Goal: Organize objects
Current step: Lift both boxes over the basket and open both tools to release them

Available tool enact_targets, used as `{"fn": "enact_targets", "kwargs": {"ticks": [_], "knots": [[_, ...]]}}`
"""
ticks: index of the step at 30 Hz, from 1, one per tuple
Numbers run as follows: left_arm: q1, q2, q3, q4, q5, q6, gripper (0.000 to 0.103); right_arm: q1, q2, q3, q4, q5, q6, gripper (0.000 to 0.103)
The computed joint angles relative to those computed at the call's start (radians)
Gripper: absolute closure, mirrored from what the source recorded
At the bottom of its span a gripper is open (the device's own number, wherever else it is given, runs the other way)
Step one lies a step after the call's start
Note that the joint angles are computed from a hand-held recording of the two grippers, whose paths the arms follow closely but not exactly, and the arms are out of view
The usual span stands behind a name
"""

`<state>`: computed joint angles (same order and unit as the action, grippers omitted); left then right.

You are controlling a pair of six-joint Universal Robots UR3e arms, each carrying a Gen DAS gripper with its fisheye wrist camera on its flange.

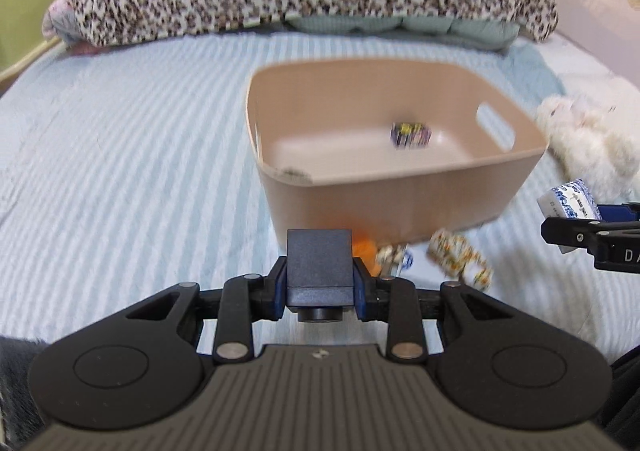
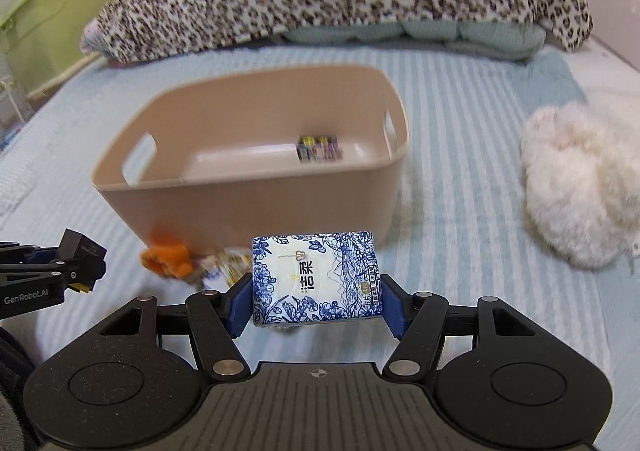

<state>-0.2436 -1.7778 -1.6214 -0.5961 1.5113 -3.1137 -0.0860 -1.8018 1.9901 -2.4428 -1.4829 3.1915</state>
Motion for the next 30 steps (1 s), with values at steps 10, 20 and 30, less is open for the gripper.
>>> {"fn": "enact_targets", "kwargs": {"ticks": [10, 20, 30], "knots": [[-0.013, -0.059, 0.178, 0.009, 0.011, 0.023, 0.07, 0.038, 0.017, -0.122, -0.104, -0.035, -0.013, 0.042], [-0.069, -0.295, 0.492, 0.0, 0.076, 0.038, 0.07, 0.062, 0.2, -0.282, -0.199, -0.074, -0.012, 0.042], [-0.117, -0.672, 1.012, -0.287, 0.144, 0.057, 0.07, 0.059, 0.446, -0.412, -0.249, -0.088, -0.014, 0.042]]}}
